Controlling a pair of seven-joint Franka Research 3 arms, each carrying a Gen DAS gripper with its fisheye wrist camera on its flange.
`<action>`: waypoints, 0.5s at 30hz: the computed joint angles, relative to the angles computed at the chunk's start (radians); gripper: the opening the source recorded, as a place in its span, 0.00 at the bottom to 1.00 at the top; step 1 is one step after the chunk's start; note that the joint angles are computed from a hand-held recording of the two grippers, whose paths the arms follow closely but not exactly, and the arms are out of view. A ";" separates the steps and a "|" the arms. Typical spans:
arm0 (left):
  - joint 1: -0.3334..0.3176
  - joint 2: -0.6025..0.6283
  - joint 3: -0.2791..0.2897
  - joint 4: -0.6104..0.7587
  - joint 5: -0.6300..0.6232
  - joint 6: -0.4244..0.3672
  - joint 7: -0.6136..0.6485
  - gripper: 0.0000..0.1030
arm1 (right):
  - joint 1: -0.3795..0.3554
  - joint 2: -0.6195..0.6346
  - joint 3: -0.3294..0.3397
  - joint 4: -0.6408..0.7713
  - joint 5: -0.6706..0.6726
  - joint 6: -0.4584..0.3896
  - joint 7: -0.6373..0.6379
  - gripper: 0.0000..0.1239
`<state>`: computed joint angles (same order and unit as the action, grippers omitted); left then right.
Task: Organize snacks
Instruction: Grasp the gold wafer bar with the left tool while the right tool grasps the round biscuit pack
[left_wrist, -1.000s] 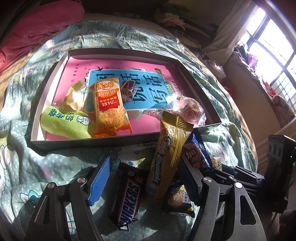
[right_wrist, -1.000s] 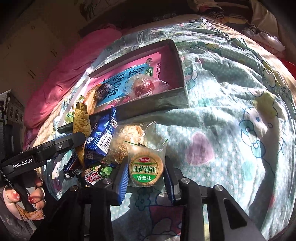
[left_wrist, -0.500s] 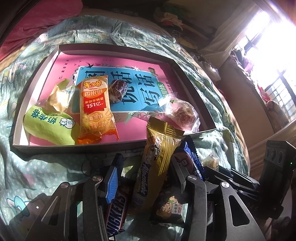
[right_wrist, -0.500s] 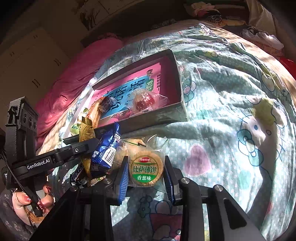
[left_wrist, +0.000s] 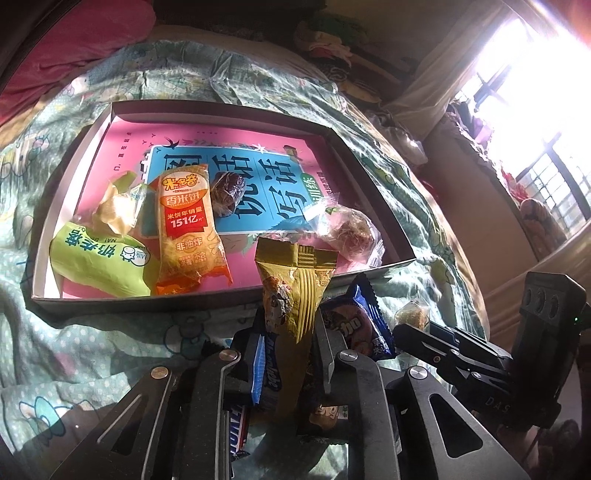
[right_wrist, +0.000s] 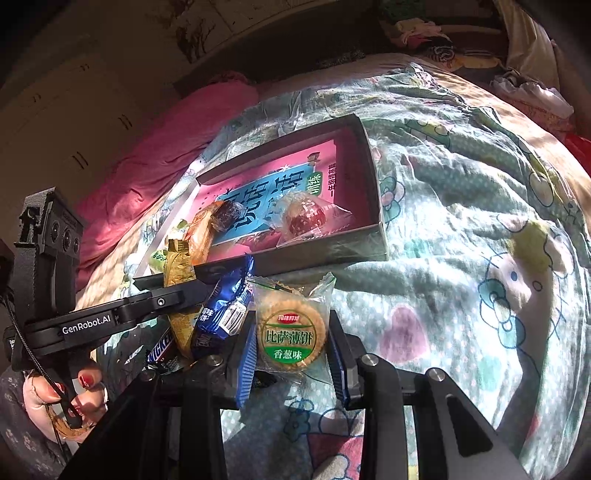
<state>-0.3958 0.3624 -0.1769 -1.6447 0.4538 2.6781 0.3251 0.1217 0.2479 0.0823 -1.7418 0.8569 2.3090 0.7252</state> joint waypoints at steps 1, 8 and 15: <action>-0.002 -0.012 0.007 -0.014 0.010 0.011 -0.013 0.19 | -0.001 -0.001 0.001 0.000 0.003 0.002 -0.004 0.28; 0.000 -0.085 0.033 -0.087 0.093 0.049 -0.117 0.18 | -0.003 -0.008 0.001 -0.006 0.021 0.008 -0.017 0.28; 0.016 -0.152 0.043 -0.146 0.215 0.053 -0.257 0.18 | -0.005 -0.010 0.000 -0.008 0.036 0.013 -0.025 0.28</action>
<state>-0.3796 0.2101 -0.1344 -1.7906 0.6687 2.7311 0.0680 0.1166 0.2383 0.0827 -1.7495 0.8925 2.3216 0.6998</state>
